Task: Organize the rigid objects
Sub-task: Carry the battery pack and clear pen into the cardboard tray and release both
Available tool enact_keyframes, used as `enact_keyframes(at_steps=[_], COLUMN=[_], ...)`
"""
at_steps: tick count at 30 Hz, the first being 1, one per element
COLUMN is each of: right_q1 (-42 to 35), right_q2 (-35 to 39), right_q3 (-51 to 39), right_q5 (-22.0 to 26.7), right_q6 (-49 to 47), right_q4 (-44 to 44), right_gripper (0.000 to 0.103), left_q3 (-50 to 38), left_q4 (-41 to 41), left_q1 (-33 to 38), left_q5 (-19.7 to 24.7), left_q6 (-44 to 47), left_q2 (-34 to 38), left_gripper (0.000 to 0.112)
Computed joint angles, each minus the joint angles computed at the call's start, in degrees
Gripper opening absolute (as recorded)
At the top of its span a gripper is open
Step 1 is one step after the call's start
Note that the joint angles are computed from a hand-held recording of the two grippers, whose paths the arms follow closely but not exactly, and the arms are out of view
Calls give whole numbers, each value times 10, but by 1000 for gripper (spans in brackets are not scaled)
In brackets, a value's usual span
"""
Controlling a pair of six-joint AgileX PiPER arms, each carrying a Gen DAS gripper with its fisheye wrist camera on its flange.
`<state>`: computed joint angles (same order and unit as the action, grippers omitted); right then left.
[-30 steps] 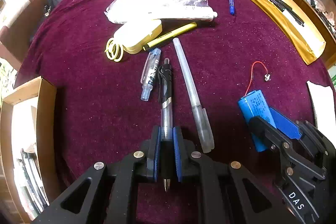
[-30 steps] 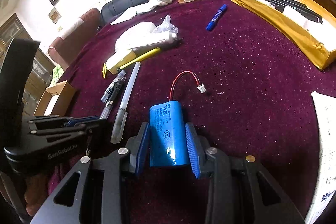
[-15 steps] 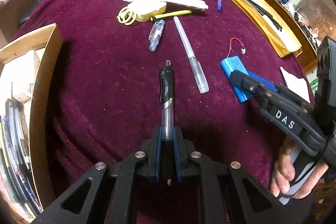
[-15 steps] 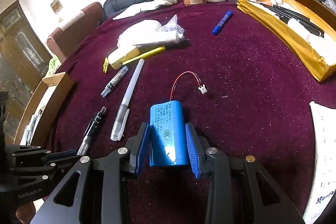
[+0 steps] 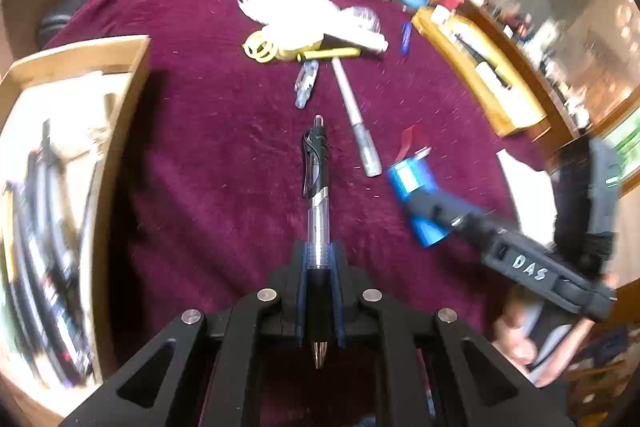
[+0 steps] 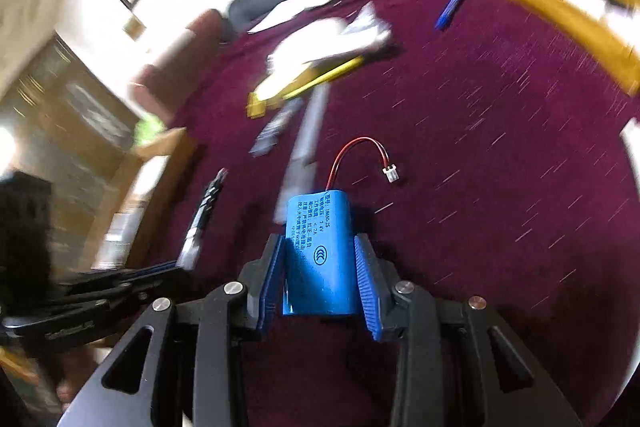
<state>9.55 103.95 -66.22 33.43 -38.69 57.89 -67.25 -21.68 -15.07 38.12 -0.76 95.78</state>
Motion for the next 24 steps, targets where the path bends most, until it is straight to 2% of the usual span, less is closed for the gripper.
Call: enact_keyframes(at_steps=[2, 5, 9, 11, 14, 19, 24], right_q1=[-1, 18, 66, 93, 139, 204, 241], right_q2=[-3, -18, -31, -25, 5, 94, 186], right_q3=[7, 10, -18, -48, -110, -250, -396], right_q5=[49, 73, 82, 82, 74, 76, 113], right_q6=[-50, -74, -52, -32, 19, 132, 230], right_q4=[74, 114, 111, 94, 48, -63, -165], right_gripper=[34, 34, 34, 34, 34, 34, 34], left_q3=[29, 68, 110, 124, 131, 124, 109], left_q4=[-40, -49, -38, -17, 28, 27, 29], left_q1=[21, 52, 123, 155, 193, 237, 258], left_q5=[7, 16, 37, 32, 23, 0, -10], left_q6=[30, 37, 39, 32, 0, 13, 24], left_q2=[-41, -105, -179, -195, -193, -145, -101], left_gripper=[9, 9, 9, 9, 9, 10, 10])
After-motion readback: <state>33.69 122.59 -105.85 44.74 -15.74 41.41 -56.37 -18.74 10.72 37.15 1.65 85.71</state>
